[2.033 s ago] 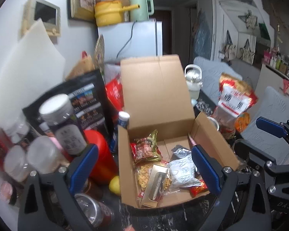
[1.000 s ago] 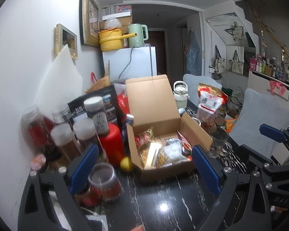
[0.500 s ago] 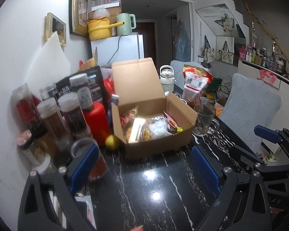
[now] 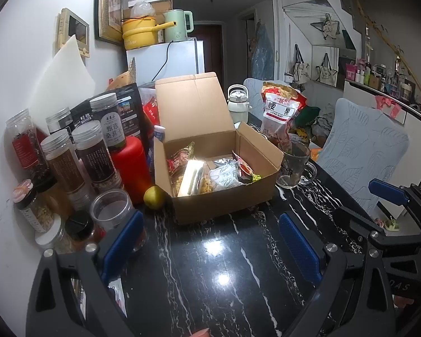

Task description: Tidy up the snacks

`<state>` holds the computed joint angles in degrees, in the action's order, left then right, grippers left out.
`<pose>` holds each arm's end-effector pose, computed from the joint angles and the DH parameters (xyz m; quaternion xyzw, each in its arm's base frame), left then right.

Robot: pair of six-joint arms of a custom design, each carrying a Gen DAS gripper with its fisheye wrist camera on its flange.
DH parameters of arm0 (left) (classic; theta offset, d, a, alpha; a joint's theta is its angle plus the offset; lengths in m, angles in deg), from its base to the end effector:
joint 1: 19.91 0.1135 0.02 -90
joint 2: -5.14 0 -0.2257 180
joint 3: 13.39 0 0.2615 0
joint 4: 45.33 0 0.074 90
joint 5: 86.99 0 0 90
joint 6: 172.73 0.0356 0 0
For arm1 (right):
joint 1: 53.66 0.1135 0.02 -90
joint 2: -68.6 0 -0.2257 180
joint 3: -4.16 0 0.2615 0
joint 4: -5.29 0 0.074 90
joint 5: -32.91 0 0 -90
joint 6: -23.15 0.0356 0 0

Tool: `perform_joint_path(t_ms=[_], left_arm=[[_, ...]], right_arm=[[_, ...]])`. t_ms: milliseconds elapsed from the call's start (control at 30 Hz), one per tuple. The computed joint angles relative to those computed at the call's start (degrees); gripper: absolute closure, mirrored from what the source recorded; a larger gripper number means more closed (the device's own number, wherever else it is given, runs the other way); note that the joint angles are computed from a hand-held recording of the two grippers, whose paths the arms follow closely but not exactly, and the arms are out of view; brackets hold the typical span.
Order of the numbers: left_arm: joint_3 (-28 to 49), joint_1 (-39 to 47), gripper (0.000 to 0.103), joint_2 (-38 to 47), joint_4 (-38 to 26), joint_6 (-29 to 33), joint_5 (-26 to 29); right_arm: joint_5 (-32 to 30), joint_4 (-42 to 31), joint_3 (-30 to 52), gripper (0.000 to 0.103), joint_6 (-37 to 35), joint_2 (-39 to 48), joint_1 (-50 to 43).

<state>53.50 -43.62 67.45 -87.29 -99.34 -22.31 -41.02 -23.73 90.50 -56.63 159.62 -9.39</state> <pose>0.2443 -0.0907 0.2698 -0.0428 0.8790 0.0354 0.4737 0.2752 0.2545 0.2578 -0.1926 0.8541 0.1043 0.4717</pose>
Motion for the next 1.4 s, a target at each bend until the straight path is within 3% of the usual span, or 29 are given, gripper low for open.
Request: perform_joint_path(t_ms=[1400], left_arm=[[-2.74, 2.62, 0.004, -2.96, -0.79, -0.38, 1.92]], right_arm=[[1.52, -0.72, 0.31, 0.020, -0.75, 0.73, 1.18]])
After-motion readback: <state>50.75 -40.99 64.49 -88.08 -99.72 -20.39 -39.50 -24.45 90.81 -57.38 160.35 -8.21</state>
